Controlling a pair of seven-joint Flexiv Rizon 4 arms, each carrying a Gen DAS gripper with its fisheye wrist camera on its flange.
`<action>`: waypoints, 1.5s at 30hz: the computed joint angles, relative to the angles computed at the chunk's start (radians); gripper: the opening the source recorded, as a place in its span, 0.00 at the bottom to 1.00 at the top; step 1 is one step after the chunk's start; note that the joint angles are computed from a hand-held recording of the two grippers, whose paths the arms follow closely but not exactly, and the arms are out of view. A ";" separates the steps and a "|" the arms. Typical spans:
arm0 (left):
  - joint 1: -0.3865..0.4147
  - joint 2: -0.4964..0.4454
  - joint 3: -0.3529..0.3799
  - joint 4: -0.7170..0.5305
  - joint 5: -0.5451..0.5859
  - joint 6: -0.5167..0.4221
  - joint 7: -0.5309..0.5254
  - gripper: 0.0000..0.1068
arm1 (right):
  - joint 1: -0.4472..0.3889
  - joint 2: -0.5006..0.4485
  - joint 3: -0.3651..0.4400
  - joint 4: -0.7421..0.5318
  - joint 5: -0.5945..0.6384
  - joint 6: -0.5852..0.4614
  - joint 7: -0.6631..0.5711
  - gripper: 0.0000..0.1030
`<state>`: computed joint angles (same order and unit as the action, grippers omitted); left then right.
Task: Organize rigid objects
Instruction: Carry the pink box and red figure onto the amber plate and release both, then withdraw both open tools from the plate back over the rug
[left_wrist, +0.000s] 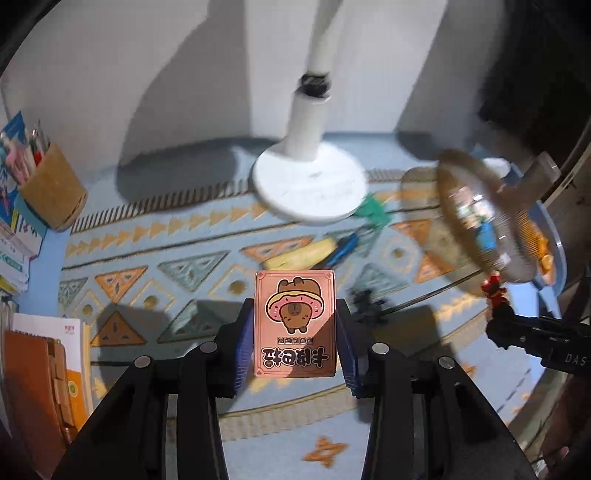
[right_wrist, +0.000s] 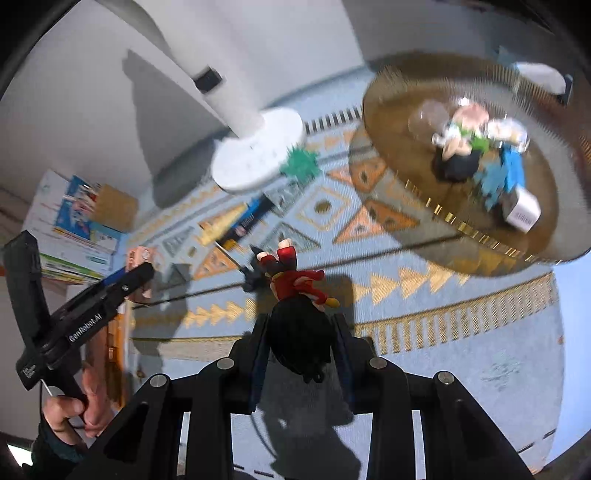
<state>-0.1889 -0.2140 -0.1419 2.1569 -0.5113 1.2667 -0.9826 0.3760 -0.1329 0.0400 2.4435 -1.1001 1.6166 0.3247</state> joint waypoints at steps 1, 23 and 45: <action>-0.006 0.011 -0.011 -0.001 -0.013 0.002 0.000 0.35 | -0.001 0.012 -0.010 0.000 -0.022 0.002 0.011 0.31; -0.239 -0.152 -0.114 -0.332 0.048 -0.020 -0.172 0.35 | -0.260 0.535 0.130 0.119 0.589 -0.478 -0.673 0.31; -0.190 -0.170 -0.155 -0.257 0.093 -0.082 -0.298 0.83 | -0.280 0.425 0.140 0.092 0.930 -0.460 -0.915 0.58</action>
